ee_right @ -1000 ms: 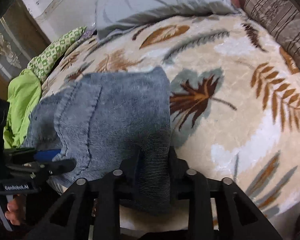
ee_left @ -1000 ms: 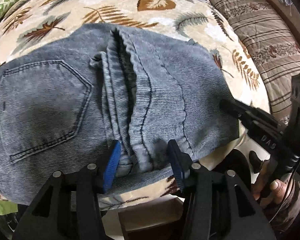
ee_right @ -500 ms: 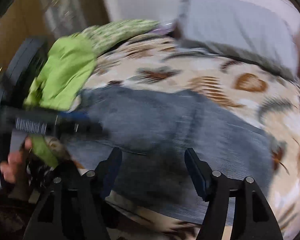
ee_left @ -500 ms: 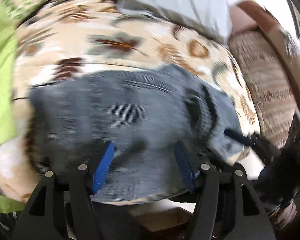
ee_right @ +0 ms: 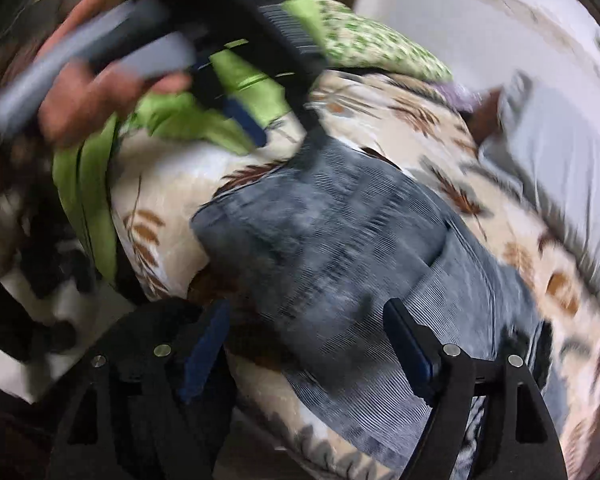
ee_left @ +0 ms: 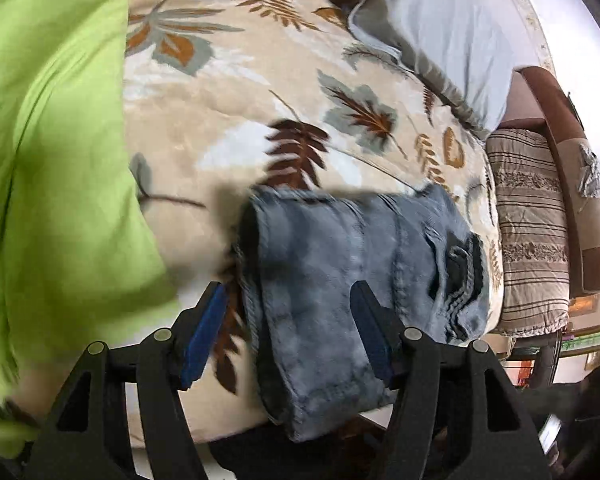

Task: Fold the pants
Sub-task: 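Grasp the folded edge of the jeans with both tools and lift it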

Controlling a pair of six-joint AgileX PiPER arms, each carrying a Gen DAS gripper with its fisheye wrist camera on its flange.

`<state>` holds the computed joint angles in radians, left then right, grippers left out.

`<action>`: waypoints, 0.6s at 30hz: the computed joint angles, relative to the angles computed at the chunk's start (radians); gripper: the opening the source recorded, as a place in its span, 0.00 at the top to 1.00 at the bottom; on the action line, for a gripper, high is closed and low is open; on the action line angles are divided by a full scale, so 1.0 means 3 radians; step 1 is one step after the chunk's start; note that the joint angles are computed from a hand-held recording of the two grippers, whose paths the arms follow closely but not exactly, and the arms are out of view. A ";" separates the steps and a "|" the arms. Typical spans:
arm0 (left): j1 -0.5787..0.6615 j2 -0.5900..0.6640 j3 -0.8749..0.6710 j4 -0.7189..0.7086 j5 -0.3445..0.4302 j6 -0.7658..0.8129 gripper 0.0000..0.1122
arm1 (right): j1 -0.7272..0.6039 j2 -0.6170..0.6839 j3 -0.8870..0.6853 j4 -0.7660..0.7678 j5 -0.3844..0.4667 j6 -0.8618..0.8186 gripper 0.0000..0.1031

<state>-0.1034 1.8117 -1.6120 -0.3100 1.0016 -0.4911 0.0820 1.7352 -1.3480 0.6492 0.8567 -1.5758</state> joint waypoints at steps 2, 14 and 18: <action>0.0083 0.0113 -0.0133 -0.0065 0.0083 0.0134 0.43 | 0.0140 -0.0123 0.0296 0.0009 -0.0358 -0.0209 0.21; 0.0215 0.0887 -0.1117 -0.0235 0.0654 0.0763 0.38 | 0.0788 -0.0166 0.1164 0.0818 -0.2290 -0.1517 0.21; 0.0275 0.0821 -0.0960 -0.0446 0.0551 0.1022 0.33 | 0.0820 -0.0137 0.1101 0.1119 -0.2320 -0.1691 0.22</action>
